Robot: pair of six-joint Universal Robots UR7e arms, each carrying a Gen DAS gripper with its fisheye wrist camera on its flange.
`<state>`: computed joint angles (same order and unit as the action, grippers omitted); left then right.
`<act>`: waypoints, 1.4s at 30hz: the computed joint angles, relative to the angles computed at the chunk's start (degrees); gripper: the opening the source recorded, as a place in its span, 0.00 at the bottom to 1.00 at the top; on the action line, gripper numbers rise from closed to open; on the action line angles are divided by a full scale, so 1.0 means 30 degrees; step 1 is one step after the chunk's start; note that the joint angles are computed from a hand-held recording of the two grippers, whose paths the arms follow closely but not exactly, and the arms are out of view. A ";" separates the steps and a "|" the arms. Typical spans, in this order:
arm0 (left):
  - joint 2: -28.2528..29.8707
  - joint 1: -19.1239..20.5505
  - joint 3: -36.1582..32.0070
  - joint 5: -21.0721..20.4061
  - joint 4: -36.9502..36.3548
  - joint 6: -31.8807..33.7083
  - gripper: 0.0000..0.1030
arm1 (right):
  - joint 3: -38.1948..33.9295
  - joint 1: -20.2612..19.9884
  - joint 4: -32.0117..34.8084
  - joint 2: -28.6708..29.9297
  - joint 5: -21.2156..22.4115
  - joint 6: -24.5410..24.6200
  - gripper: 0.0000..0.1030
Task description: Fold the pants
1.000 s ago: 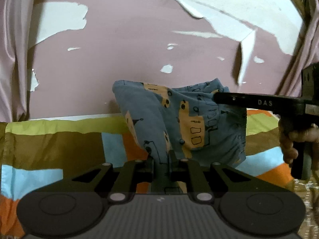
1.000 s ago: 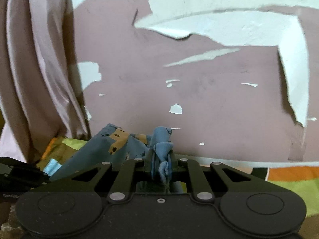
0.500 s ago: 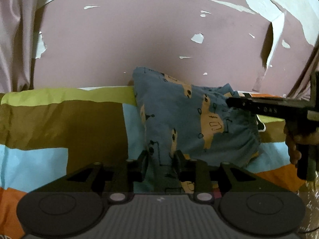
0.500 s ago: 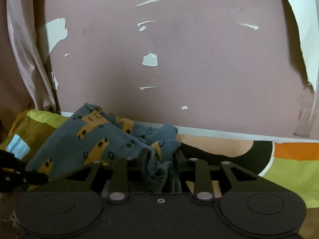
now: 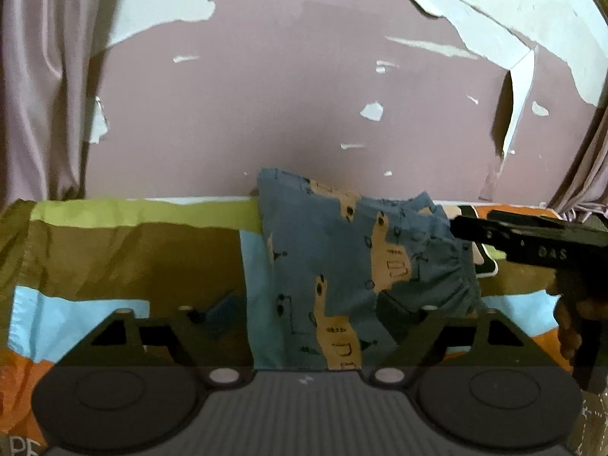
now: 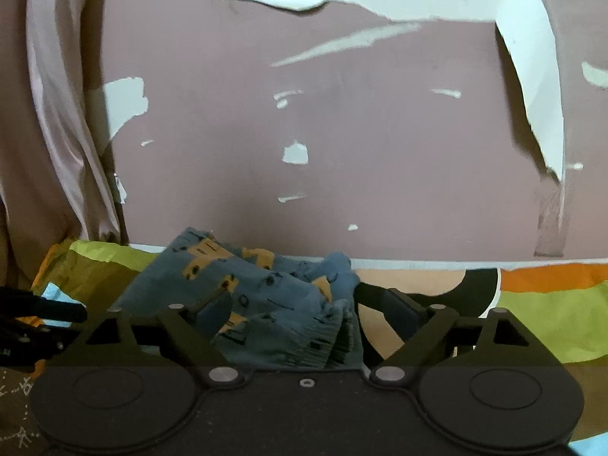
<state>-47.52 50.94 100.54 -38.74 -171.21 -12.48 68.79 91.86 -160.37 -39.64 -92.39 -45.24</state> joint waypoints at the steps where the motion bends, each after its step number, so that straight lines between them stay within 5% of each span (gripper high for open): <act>1: -0.0007 -0.0072 0.0033 0.0180 -0.0145 0.0019 0.86 | 0.0252 0.0044 -0.0302 -0.0131 0.0060 -0.0105 0.91; 12: -0.0375 -0.0882 0.0846 0.1635 -0.1228 -0.0217 0.99 | 0.2788 0.0200 -0.2482 -0.1758 0.0512 0.0504 0.99; 42: -0.1810 -0.3031 0.4287 0.3718 -0.1582 -0.1274 1.00 | 0.8632 -0.0056 -0.5309 -0.5518 0.1218 0.0391 0.99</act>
